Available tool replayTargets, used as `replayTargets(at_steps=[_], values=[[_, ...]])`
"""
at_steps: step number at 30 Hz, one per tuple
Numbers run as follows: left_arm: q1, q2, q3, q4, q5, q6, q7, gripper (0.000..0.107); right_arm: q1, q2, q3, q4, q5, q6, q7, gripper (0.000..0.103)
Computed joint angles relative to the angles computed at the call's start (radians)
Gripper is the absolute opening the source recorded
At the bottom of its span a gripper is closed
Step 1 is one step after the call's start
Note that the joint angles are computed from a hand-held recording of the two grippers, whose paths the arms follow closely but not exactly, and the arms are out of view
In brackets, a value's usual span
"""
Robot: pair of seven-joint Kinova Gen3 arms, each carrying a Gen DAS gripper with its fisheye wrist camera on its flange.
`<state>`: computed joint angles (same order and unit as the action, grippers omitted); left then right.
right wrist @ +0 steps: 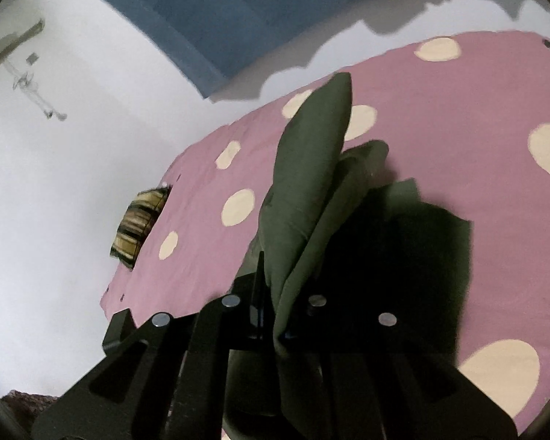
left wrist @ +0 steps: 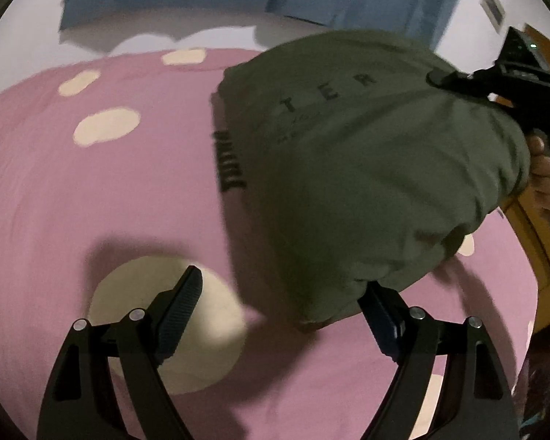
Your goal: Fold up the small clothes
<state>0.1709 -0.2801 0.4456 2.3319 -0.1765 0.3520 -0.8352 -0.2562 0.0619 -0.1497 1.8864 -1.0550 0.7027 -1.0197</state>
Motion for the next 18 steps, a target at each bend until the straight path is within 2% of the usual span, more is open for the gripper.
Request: replayTargets(at_steps=[2,5,8,10,12,14,15,16,18], values=[[-0.024,0.020,0.045,-0.016,-0.028,0.005,0.022,0.084,0.024,-0.003,0.017,0.038,-0.030,0.005,0.025,0.006],[-0.022,0.066,0.072,-0.034,-0.057,0.008,0.062,0.084,0.047,0.030,0.054,0.104,-0.113,0.014,0.123,0.006],[-0.024,0.096,0.101,-0.038,-0.136,0.013,0.148,0.084,0.123,0.084,0.028,0.166,-0.232,0.040,0.245,0.006],[-0.050,0.112,0.137,-0.051,-0.189,0.048,0.207,0.084,0.142,0.121,0.036,0.195,-0.306,0.063,0.326,0.006],[-0.040,0.133,0.100,-0.047,-0.179,0.036,0.202,0.086,0.159,0.159,0.034,0.219,-0.372,0.073,0.398,0.006],[0.021,0.150,0.015,-0.034,-0.136,-0.003,0.175,0.086,0.172,0.201,0.033,0.233,-0.423,0.095,0.455,0.006],[0.041,0.151,-0.005,-0.035,-0.139,-0.001,0.173,0.086,0.169,0.213,0.033,0.234,-0.433,0.092,0.463,0.007],[0.051,0.152,-0.007,-0.041,-0.158,0.012,0.183,0.086,0.169,0.226,0.033,0.236,-0.445,0.093,0.474,0.007],[0.030,0.157,0.037,-0.052,-0.234,0.037,0.246,0.086,0.177,0.256,0.032,0.247,-0.488,0.111,0.511,0.007]])
